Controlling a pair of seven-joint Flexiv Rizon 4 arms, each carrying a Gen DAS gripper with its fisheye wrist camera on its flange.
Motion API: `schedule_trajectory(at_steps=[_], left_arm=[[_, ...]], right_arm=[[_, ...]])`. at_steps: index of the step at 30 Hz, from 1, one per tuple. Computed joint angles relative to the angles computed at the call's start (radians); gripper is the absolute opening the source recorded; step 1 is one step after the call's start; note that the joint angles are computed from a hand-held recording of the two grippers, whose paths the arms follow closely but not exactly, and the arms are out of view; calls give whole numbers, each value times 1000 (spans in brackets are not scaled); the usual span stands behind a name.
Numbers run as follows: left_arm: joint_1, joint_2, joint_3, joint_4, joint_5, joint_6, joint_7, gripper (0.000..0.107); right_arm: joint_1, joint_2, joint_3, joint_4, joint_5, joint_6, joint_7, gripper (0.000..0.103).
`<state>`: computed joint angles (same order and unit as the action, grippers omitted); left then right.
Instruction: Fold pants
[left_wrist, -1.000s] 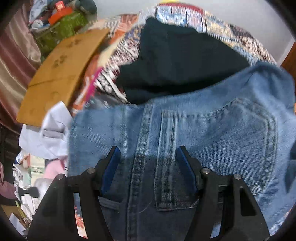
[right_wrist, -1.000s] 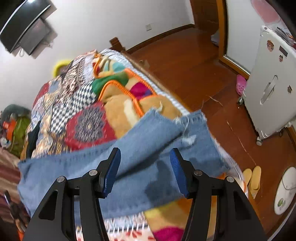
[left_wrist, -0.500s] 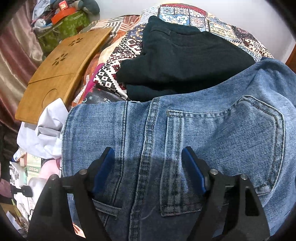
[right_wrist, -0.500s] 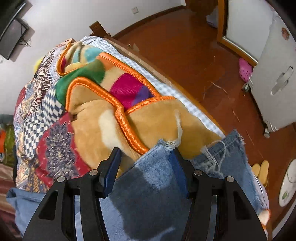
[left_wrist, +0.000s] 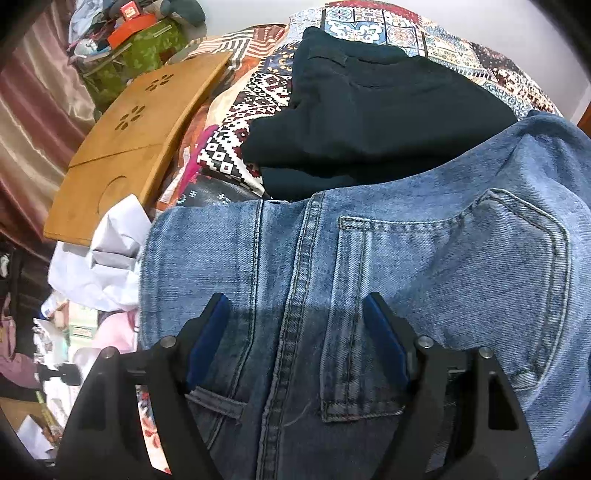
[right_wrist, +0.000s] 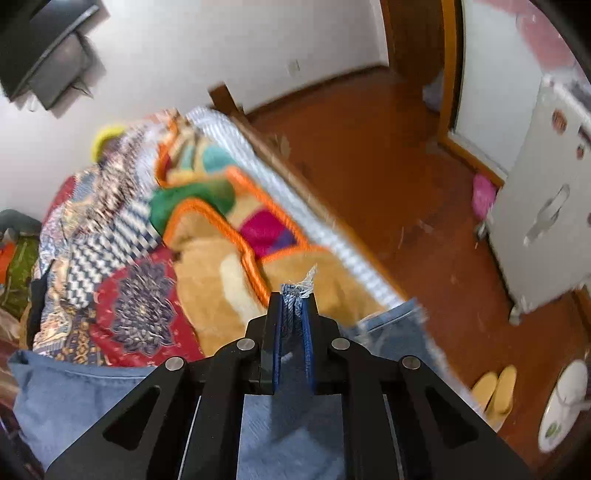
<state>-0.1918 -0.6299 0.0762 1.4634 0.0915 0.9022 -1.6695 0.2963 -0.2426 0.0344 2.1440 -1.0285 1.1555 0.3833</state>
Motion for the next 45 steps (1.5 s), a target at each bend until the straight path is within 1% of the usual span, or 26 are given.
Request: schedule_trajectory(at_steps=[2,5,9,11,13,14,15,19,21,23,24,25,27,28,29,30,31,32,33,34,36,39,41,42,43,45], left_arm=[[-5,10,0,-10,2,-28,3,71],[-8,51,-12,12,-1,-5,6,71],[-32,92,-10,21,28,21,-1,71],[-39,105,-18,21,30,26,0,71],[-42,109,-25,17,27,25,4,71],[-46,111,-28,16,29,23,4,71],[-51,112,-28,15,31,22,3,71],[-57,113,-36,16,29,13,10,71],[-61,114,-35,19,33,5,12,71],[-63,114,-33,23,37,-1,12,71],[-62,115,-33,24,36,-3,12,71],[-60,117,-34,25,33,-6,13,71],[-55,128,-38,37,26,3,14,71],[-54,135,-39,46,24,12,16,71],[-53,145,-42,56,23,26,18,71],[-50,156,-47,70,17,42,24,71],[-44,167,-56,85,6,59,36,71],[-39,181,-67,103,-9,77,51,71],[-31,197,-85,126,-33,97,78,71],[-29,205,-92,138,-45,108,94,71],[-29,226,-113,172,-71,137,140,71],[-30,241,-143,206,-120,147,209,71],[-34,243,-159,221,-151,140,250,71],[-33,242,-170,230,-170,136,278,71],[-36,240,-176,236,-182,130,302,71],[-52,233,-173,238,-180,127,325,71]], right_arm=[[-9,57,-5,29,-59,4,24,8],[-32,134,21,45,-129,-18,9,8],[-50,219,75,56,-212,-122,-25,8],[-52,232,100,68,-196,-176,-57,8],[-59,226,110,92,-166,-189,-67,8],[-64,219,110,106,-147,-174,-64,8],[-72,204,105,126,-129,-142,-52,8],[-70,135,96,177,-69,-76,-25,7],[-71,89,81,199,-42,-5,-4,8],[-69,52,79,212,45,58,-35,9],[-60,41,86,209,105,60,-80,10],[-47,49,94,208,152,32,-132,14],[-7,63,119,161,262,-111,-263,21],[11,74,119,141,276,-168,-292,23],[26,91,116,130,265,-206,-298,24],[37,105,114,113,241,-232,-300,29],[45,114,112,95,213,-242,-302,38],[53,119,113,76,180,-241,-303,42],[60,119,112,53,135,-230,-311,46],[70,113,114,28,92,-221,-321,47],[93,81,117,-36,22,-182,-368,48],[134,7,107,-126,-52,-78,-406,48],[164,-52,95,-184,-70,-9,-428,48],[180,-90,86,-218,-77,42,-437,48],[194,-122,79,-244,-68,83,-454,48],[214,-198,85,-306,-14,155,-526,48]])
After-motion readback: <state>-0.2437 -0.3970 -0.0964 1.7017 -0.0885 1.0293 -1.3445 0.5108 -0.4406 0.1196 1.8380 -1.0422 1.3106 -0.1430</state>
